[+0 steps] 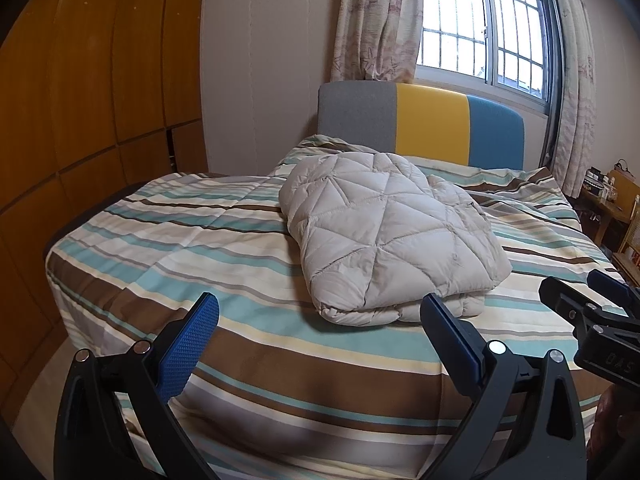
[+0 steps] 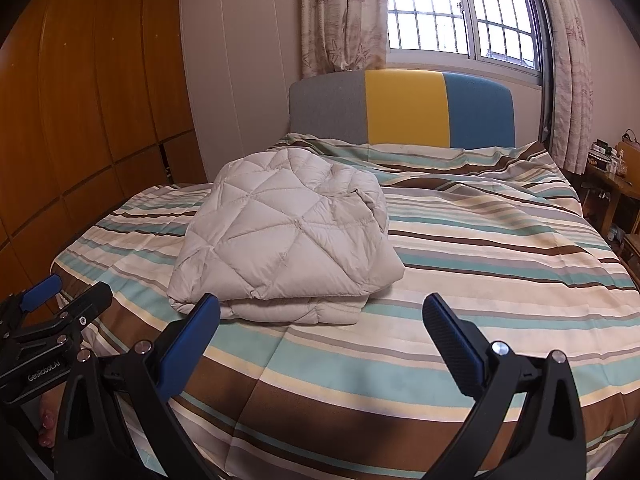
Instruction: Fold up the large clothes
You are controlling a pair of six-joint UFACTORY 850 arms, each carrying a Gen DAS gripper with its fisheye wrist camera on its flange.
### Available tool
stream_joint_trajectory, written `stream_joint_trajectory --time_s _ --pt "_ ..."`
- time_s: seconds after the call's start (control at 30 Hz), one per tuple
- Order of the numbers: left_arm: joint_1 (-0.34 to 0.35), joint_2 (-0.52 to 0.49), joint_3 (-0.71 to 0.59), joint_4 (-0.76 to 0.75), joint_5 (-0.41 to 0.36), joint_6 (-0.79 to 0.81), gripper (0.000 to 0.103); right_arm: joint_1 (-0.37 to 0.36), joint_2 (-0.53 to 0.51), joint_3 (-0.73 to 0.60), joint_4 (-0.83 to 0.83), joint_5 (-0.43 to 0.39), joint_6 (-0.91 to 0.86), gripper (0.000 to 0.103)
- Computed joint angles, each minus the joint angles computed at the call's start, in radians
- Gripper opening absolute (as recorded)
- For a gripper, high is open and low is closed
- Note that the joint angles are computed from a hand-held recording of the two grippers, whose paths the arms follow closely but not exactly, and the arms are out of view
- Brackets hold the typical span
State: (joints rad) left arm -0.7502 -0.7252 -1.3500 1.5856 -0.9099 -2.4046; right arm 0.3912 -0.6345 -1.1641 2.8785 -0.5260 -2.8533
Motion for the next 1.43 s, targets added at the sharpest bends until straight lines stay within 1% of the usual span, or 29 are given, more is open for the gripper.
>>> stream_joint_trajectory --time_s 0.17,0.4,0.5,0.77,0.97,1.07,1.23,1.37,1.43 --pt "0.003 0.004 0.006 0.029 0.014 -0.01 0.1 0.001 -0.002 -0.001 0.001 0.003 -0.002 0.101" --pt "0.012 0.01 0.016 0.051 0.055 -0.033 0.1 -0.002 -0.007 -0.006 -0.016 0.016 0.017 0.101" --pt "0.012 0.002 0.004 0.032 0.059 -0.005 0.1 -0.003 -0.009 -0.008 -0.023 0.019 0.027 0.101" --pt "0.016 -0.001 0.002 0.028 0.074 0.0 0.1 -0.006 -0.015 -0.014 -0.033 0.026 0.038 0.101" --pt "0.027 -0.011 -0.011 -0.002 0.104 0.021 0.1 -0.007 -0.029 -0.027 -0.044 0.042 0.057 0.101" --pt "0.038 -0.014 -0.012 -0.009 0.133 0.021 0.1 -0.009 -0.042 -0.043 -0.059 0.061 0.079 0.101" --pt "0.058 -0.035 -0.038 -0.069 0.168 0.072 0.1 -0.018 -0.073 -0.084 -0.121 0.107 0.165 0.101" --pt "0.078 -0.052 -0.058 -0.119 0.199 0.112 0.1 -0.027 -0.109 -0.136 -0.178 0.157 0.245 0.101" --pt "0.095 -0.055 -0.059 -0.136 0.228 0.113 0.1 -0.037 -0.131 -0.167 -0.212 0.187 0.295 0.101"
